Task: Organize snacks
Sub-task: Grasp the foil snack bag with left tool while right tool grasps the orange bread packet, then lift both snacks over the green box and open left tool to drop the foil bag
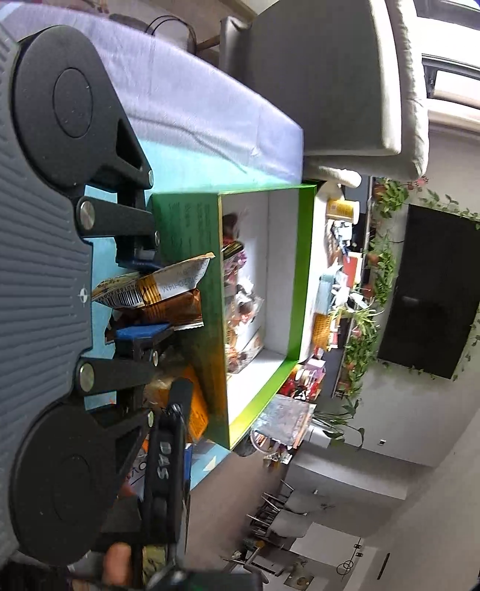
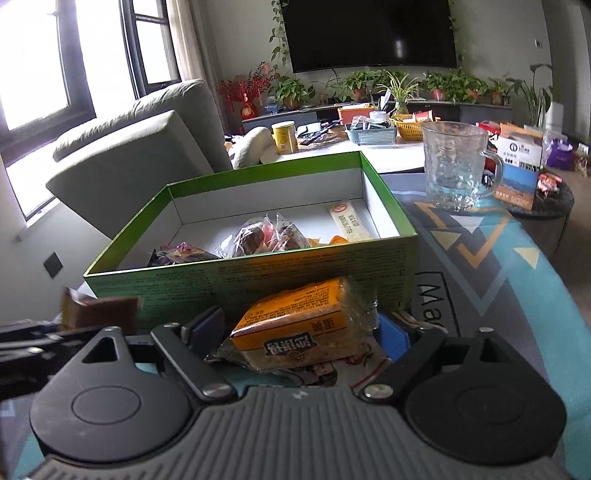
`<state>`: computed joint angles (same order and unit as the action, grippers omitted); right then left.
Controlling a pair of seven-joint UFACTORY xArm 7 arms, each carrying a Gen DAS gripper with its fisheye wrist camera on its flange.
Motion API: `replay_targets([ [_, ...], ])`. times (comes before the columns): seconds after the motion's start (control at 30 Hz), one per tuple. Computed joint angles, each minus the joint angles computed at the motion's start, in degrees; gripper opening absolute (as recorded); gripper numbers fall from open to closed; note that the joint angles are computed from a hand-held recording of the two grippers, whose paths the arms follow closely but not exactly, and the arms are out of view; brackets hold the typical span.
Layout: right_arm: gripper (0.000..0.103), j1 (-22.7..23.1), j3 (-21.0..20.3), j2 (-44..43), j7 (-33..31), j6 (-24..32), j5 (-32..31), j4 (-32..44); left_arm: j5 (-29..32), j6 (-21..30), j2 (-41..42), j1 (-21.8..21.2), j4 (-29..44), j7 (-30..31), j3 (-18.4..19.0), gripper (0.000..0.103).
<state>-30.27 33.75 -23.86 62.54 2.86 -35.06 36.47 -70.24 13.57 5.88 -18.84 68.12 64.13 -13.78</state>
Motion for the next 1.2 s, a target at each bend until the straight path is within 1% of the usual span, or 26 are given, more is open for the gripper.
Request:
replay_targets([
  [0.1,0.048,-4.6,5.0,1.4,2.5,2.1,-3.4,2.5,-1.6,-0.3,-0.3,0.3,0.0,1.1,0.1,0.026],
  [0.17,0.048,-6.3,7.1,1.9,4.3,4.4,-6.6,3.8,-2.4,-0.4,-0.4,0.3,0.1,1.9,0.2,0.026],
  [0.2,0.048,-6.8,7.5,1.6,5.4,4.3,-8.1,3.8,-2.8,-0.3,-0.6,0.4,0.0,2.2,0.3,0.026],
  [0.23,0.048,-6.5,6.9,1.3,6.0,3.5,-9.1,3.4,-3.2,-0.4,-0.7,0.3,0.0,2.5,0.3,0.026],
  [0.3,0.048,-2.8,3.2,1.3,4.7,2.8,-9.1,2.8,-4.5,-0.3,-0.9,0.4,0.1,3.5,0.5,0.026],
  [0.33,0.047,-1.7,1.9,0.7,5.1,2.4,-9.3,2.3,-5.4,-0.2,-1.0,0.3,0.2,4.3,0.5,0.026],
  [0.43,0.047,-0.2,0.2,-1.5,5.9,1.7,-9.7,1.4,-7.1,0.5,-1.3,0.1,0.7,6.6,0.7,0.026],
  [0.53,0.047,1.6,-2.1,-3.5,4.5,0.0,-7.6,0.2,-9.6,0.6,-1.2,-0.3,2.0,9.8,0.8,0.026],
  [0.63,0.047,1.6,-2.4,-5.7,3.3,-2.0,-4.9,-0.8,-11.1,-0.8,0.5,-0.9,4.8,12.0,0.5,0.026],
  [0.73,0.047,0.6,-1.8,-7.7,2.2,-3.8,-2.9,-1.5,-10.8,-2.4,3.5,-1.2,9.2,12.3,-0.1,0.026],
  [0.83,0.047,-0.8,-0.8,-9.4,1.1,-5.0,-1.0,-2.2,-7.4,-3.5,7.3,-1.2,13.5,9.4,-1.1,0.026],
  [0.93,0.047,-1.6,-0.5,-10.6,-0.2,-5.8,1.2,-3.2,3.3,-4.5,12.0,-2.6,17.7,-0.6,-0.4,0.027],
  [0.97,0.047,-2.1,-0.3,-11.0,-0.5,-6.4,1.8,-3.7,7.5,-5.2,13.4,-3.8,18.6,-4.9,0.7,0.027],
  [1.03,0.047,-3.0,0.2,-11.3,-1.4,-7.7,3.2,-4.3,15.2,-4.8,15.4,-6.0,19.9,-12.9,3.5,0.027],
  [1.1,0.047,-3.2,0.3,-11.5,-2.3,-7.7,4.8,-4.7,19.4,-4.5,16.2,-6.9,19.9,-17.4,4.7,0.027],
  [1.2,0.047,-3.6,0.5,-11.5,-3.8,-8.2,7.0,-5.2,23.9,-4.5,16.4,-6.9,18.9,-21.2,4.8,0.027],
])
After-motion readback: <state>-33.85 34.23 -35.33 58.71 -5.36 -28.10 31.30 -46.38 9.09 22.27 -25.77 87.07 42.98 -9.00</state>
